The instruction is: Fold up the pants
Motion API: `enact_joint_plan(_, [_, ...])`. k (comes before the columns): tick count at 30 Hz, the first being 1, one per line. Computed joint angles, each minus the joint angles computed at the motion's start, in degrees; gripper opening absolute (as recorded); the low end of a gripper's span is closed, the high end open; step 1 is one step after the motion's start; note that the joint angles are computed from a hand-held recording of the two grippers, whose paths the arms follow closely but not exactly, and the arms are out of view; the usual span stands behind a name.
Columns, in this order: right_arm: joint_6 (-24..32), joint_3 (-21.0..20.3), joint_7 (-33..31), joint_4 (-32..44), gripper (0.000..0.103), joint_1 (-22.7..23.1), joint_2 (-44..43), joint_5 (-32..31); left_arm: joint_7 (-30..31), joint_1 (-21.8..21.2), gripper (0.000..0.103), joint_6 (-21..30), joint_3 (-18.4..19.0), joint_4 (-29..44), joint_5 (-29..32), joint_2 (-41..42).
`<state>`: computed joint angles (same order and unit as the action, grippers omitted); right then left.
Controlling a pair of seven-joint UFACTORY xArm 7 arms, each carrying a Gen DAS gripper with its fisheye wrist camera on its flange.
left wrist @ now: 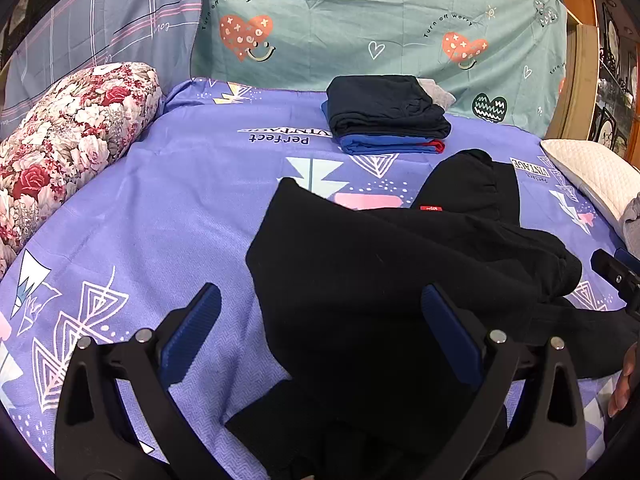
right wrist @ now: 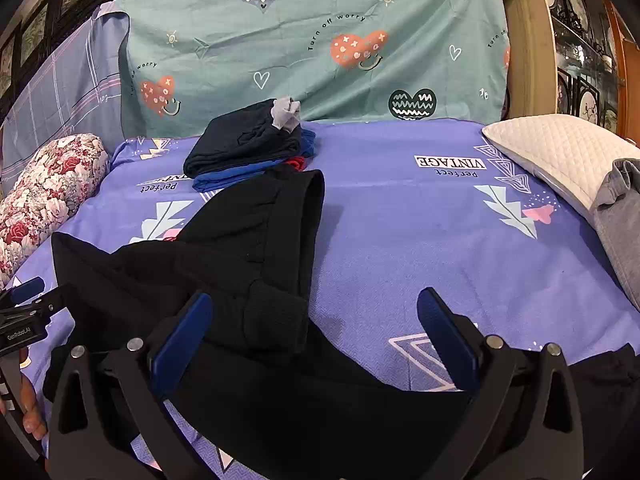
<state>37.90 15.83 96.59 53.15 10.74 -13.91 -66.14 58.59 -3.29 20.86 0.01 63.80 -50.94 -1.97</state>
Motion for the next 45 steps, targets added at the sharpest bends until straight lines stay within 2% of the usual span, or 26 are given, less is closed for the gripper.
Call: enact_joint_plan(45, [-1.2, 0.1, 1.1, -0.6, 0.102, -0.6, -0.5, 0.4, 0.0, 0.2, 0.101, 0.2, -0.1, 0.3, -0.2, 0.2])
